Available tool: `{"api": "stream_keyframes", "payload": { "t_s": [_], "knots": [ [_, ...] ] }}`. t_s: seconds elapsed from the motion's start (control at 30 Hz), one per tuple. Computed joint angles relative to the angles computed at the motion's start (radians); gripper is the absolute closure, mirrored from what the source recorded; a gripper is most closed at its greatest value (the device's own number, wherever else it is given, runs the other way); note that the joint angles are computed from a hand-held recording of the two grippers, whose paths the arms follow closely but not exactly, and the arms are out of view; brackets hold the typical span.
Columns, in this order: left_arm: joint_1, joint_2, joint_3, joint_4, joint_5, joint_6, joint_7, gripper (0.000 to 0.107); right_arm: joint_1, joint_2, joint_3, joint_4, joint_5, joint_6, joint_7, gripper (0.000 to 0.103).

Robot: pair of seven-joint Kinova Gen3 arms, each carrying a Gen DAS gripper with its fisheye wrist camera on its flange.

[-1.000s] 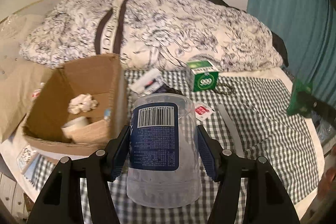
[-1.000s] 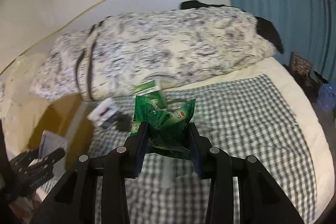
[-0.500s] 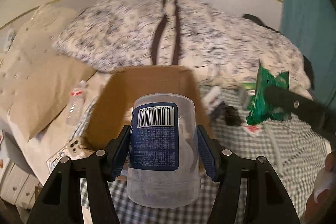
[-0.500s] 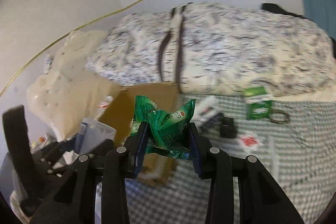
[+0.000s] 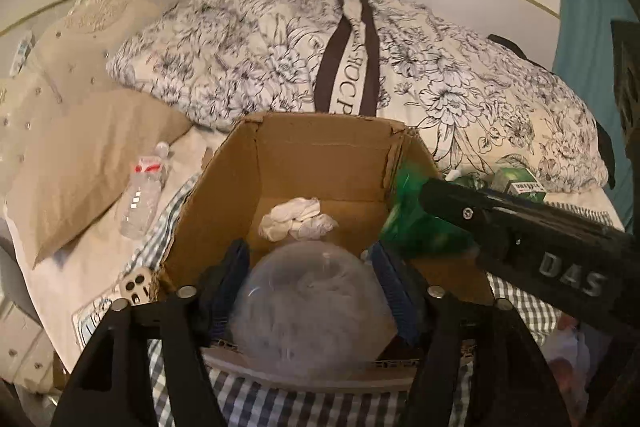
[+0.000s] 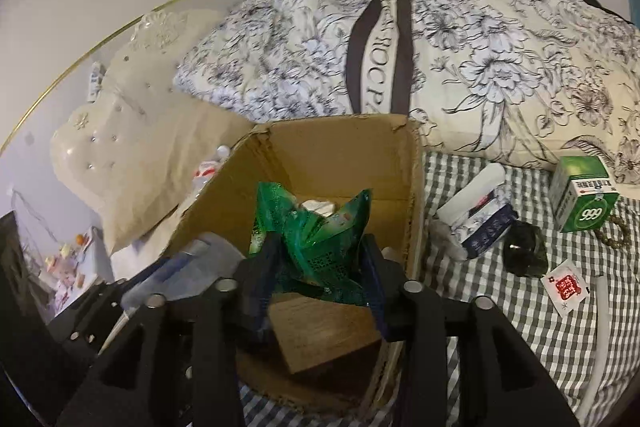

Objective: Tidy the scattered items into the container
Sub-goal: 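Open both tools to drop the bottle and bag into the box, then move both tools back toward the remaining items, then grasp the red-white sachet with left tool while right tool grasps the white tube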

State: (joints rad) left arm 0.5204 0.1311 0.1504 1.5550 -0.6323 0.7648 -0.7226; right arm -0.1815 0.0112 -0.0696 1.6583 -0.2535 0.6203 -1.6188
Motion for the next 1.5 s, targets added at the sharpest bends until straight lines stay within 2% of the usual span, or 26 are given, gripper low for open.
{"api": "stream_keyframes", "payload": {
  "t_s": [0.03,0.07,0.2,0.37,0.67,0.8,1.07,1.2,1.4,1.47,1.5],
  "knots": [
    [0.009,0.001,0.001,-0.002,-0.017,0.004,0.012,0.023,0.001,-0.012,0.001,0.016,0.011,-0.025,-0.012,0.023],
    [0.017,-0.001,0.002,-0.002,-0.033,0.006,0.024,0.02,0.004,-0.032,0.003,0.041,0.011,-0.059,-0.015,0.021],
    [0.049,-0.007,0.02,-0.021,-0.054,0.053,0.047,0.013,0.022,-0.109,0.031,0.091,-0.003,-0.102,0.001,0.021],
    [0.106,-0.02,0.057,-0.04,-0.083,0.128,0.11,0.007,0.093,-0.228,0.038,0.154,0.138,-0.089,-0.101,0.021],
    [0.255,0.018,0.122,-0.07,-0.158,0.192,0.239,0.004,0.185,-0.405,0.234,0.304,0.138,-0.003,-0.037,0.021],
    [0.309,0.066,0.12,-0.097,-0.139,0.185,0.216,0.004,0.189,-0.43,0.329,0.364,0.103,0.014,0.03,0.021],
    [0.386,0.162,0.06,-0.155,-0.081,0.205,0.169,0.004,0.244,-0.361,0.32,0.433,0.1,-0.023,0.088,0.022],
    [0.389,0.187,0.034,-0.156,-0.049,0.18,0.148,0.004,0.261,-0.293,0.306,0.438,0.088,-0.046,0.106,0.028],
    [0.372,0.23,0.009,-0.171,0.015,0.153,0.092,0.004,0.318,-0.142,0.223,0.406,0.152,-0.098,0.053,0.029],
    [0.37,0.246,0.001,-0.181,0.031,0.149,0.072,0.004,0.327,-0.088,0.214,0.383,0.154,-0.1,0.044,0.036],
    [0.369,0.257,-0.004,-0.189,0.038,0.147,0.063,0.004,0.331,-0.057,0.214,0.369,0.146,-0.092,0.051,0.043]
  ]
}}
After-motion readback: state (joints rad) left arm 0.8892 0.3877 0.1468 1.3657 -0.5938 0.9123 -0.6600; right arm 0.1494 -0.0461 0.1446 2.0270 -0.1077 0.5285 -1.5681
